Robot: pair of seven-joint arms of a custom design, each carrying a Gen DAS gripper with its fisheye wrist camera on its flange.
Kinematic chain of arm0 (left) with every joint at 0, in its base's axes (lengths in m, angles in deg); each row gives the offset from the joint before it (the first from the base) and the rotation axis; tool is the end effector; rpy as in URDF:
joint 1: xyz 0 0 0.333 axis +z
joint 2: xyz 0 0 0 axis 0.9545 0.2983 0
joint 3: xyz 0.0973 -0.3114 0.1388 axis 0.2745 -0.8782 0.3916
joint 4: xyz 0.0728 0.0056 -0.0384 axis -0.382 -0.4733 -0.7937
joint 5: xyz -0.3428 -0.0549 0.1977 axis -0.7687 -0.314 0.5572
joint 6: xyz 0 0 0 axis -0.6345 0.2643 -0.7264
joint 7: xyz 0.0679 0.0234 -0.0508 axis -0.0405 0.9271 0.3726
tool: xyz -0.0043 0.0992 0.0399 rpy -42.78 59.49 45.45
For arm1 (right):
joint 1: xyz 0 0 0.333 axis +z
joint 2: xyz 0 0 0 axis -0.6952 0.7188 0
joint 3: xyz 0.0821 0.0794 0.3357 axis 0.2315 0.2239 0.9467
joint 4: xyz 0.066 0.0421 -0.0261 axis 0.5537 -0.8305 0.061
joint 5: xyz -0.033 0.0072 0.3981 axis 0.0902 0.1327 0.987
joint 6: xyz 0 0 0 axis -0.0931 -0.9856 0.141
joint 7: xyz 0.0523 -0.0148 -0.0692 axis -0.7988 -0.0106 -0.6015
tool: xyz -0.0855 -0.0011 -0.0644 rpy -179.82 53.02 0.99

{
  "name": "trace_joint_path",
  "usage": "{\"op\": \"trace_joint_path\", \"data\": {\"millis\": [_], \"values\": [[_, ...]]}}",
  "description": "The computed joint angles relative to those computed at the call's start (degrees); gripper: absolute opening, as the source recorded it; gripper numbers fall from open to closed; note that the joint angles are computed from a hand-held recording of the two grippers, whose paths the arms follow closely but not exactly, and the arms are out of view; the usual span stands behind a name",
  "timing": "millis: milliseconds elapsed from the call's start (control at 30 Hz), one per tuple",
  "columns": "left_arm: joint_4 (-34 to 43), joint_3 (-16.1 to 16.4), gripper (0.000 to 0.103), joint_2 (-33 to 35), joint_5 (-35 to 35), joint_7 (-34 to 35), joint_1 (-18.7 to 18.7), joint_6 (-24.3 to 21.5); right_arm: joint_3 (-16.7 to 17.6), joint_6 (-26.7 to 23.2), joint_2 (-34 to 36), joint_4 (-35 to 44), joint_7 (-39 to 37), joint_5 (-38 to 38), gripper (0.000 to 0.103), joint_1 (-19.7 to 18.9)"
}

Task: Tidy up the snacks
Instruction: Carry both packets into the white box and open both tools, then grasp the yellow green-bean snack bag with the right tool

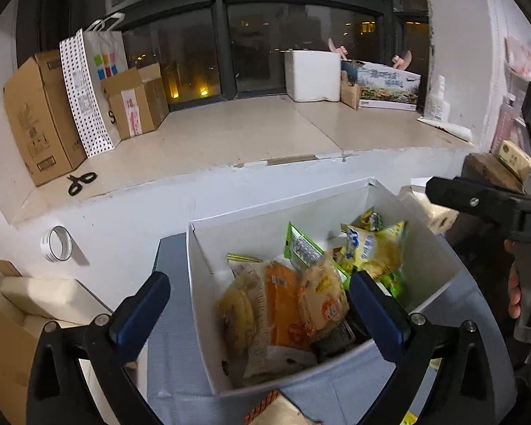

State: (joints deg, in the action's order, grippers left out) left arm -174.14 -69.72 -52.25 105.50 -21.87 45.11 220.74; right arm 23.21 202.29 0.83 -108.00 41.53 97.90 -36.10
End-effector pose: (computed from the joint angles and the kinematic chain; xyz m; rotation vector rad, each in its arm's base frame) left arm 0.5528 -0.3943 0.4982 -1.8048 1.5308 -0.6290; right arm 0.6796 0.2000 0.4858 -1.9124 1.0930 -0.1928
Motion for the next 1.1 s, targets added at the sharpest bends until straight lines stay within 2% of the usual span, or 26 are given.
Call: {"op": "trace_joint_path", "data": {"millis": [67, 167, 233, 400, 567, 700, 800, 1000, 1100], "values": [[-1.86, -0.52, 0.103, -1.82, 0.15, -0.19, -0.26, 0.67, 1.43, 0.09, -2.15, -2.36, -5.64, 4.98, 0.103, -1.59], [-4.4, -1.88, 0.103, -4.77, 1.95, -0.54, -1.27, -1.99, 1.01, -2.78, -6.96, -7.46, -13.65, 12.34, 0.103, -2.67], [-7.42, -3.07, 0.103, -7.96, 1.56, -0.96, -0.81, -0.12, -0.87, -6.84, -9.37, -10.0, -13.56, 10.03, 0.103, -2.14], [-13.45, -6.22, 0.103, -14.34, -0.52, -1.27, 0.87, 5.27, -4.73, -9.01, -16.87, -18.72, -20.23, 11.58, 0.103, 0.1], [-18.17, -9.53, 0.103, -17.92, -1.23, -4.21, 1.27, 5.46, -8.92, -11.67, -24.68, -28.58, -27.51, 15.48, 0.103, 2.71], [-22.1, -11.4, 0.103, -19.32, -2.07, -9.83, 1.25, 5.27, -9.98, -7.92, -27.18, -35.88, -27.76, 14.39, 0.103, 5.4], [-24.19, -12.36, 0.103, -19.55, -2.09, -13.14, 1.1, 4.61, -9.18, -3.12, -25.17, -39.07, -24.76, 9.98, 0.103, 7.33], [-26.84, -12.92, 0.103, -19.61, -2.53, -17.23, 0.49, 4.07, -7.74, 3.04, -18.76, -39.02, -17.88, 0.65, 0.103, 9.59], [-27.96, -12.76, 0.103, -19.9, -2.44, -18.72, 0.57, 5.09, -7.03, 2.98, -16.21, -36.98, -15.37, -3.06, 0.103, 9.46]]}}
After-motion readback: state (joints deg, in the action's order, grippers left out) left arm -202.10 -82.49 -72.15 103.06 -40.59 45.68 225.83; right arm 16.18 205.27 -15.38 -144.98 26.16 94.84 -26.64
